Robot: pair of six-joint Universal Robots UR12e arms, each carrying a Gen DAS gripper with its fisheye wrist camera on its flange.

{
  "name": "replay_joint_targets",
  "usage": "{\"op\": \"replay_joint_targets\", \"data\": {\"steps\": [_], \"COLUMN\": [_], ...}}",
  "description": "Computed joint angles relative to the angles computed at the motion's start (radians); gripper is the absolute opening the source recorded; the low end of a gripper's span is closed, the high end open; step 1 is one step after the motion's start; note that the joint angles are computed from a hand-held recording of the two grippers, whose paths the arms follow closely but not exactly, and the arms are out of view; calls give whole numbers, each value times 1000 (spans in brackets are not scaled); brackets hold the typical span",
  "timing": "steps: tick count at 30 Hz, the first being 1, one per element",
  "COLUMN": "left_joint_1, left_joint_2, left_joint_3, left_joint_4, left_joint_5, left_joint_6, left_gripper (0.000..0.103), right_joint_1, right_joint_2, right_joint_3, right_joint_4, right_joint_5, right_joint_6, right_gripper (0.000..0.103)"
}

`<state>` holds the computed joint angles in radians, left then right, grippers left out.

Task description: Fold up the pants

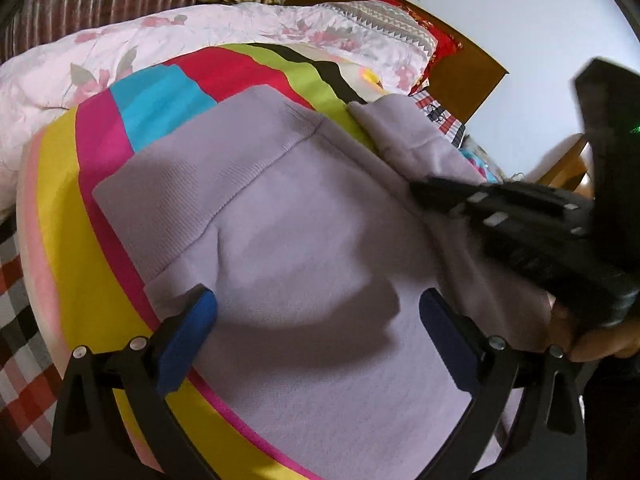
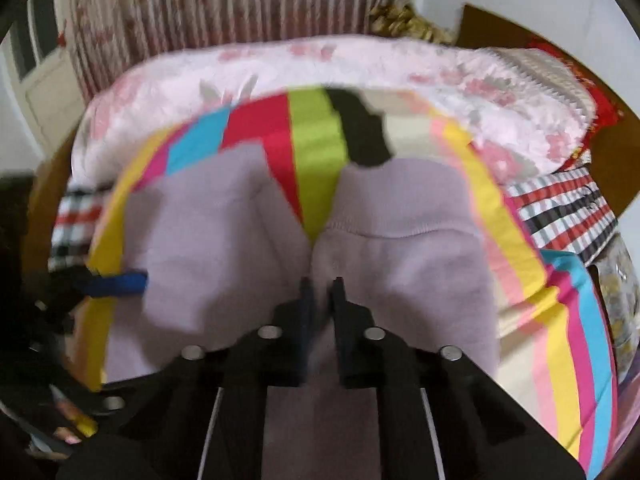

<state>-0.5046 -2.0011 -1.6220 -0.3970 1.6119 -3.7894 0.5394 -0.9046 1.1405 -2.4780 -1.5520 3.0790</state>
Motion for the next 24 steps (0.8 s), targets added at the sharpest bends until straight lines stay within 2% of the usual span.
{"op": "replay_joint_targets", "data": {"steps": [2, 5, 6, 7, 9, 10, 11, 12, 14, 15, 16, 18, 20, 22, 24], "left_joint_1": [8, 20, 32, 43, 76, 84, 92, 95, 94, 94, 98, 99, 95, 95, 91], "left_joint_2": [4, 18, 29, 34, 46, 44, 52, 62, 77, 79, 78, 80, 78, 73, 68], "left_joint_3": [-9, -62, -99, -124, -196, -210, -227, -235, -238, -240, -243, -242, -235, -226, -215], "left_joint_4": [29, 180, 269, 338, 522, 567, 581, 562, 505, 502, 510, 507, 508, 518, 516], "left_joint_5": [-19, -54, -86, -114, -185, -194, -192, -179, -150, -153, -175, -187, -183, -184, -174], "left_joint_6": [-13, -81, -132, -182, -339, -382, -405, -393, -361, -354, -344, -325, -292, -272, -250], "left_gripper": [101, 101, 100, 100, 100, 100, 100, 100, 100, 100, 100, 99, 94, 85, 84], "right_joint_1": [-18, -32, -38, -39, -28, -18, -8, 5, 27, 34, 37, 27, 10, -14, -39], "right_joint_2": [-28, -48, -54, -55, -53, -45, -33, -16, 8, 21, 37, 45, 30, 3, -21], "right_joint_3": [41, 58, 67, 62, 46, 32, 15, -5, -33, -49, -71, -78, -48, -5, 30], "right_joint_4": [-86, -147, -182, -180, -151, -120, -85, -45, 30, 75, 141, 200, 167, 93, 12], "right_joint_5": [89, 196, 273, 313, 337, 346, 359, 355, 312, 298, 304, 355, 409, 443, 431], "right_joint_6": [54, 89, 84, 70, 24, -10, -42, -69, -107, -121, -127, -107, -85, -49, 9], "right_gripper": [7, 7, 7, 7, 7, 7, 7, 7, 8, 12, 12, 13, 13, 13, 17]}}
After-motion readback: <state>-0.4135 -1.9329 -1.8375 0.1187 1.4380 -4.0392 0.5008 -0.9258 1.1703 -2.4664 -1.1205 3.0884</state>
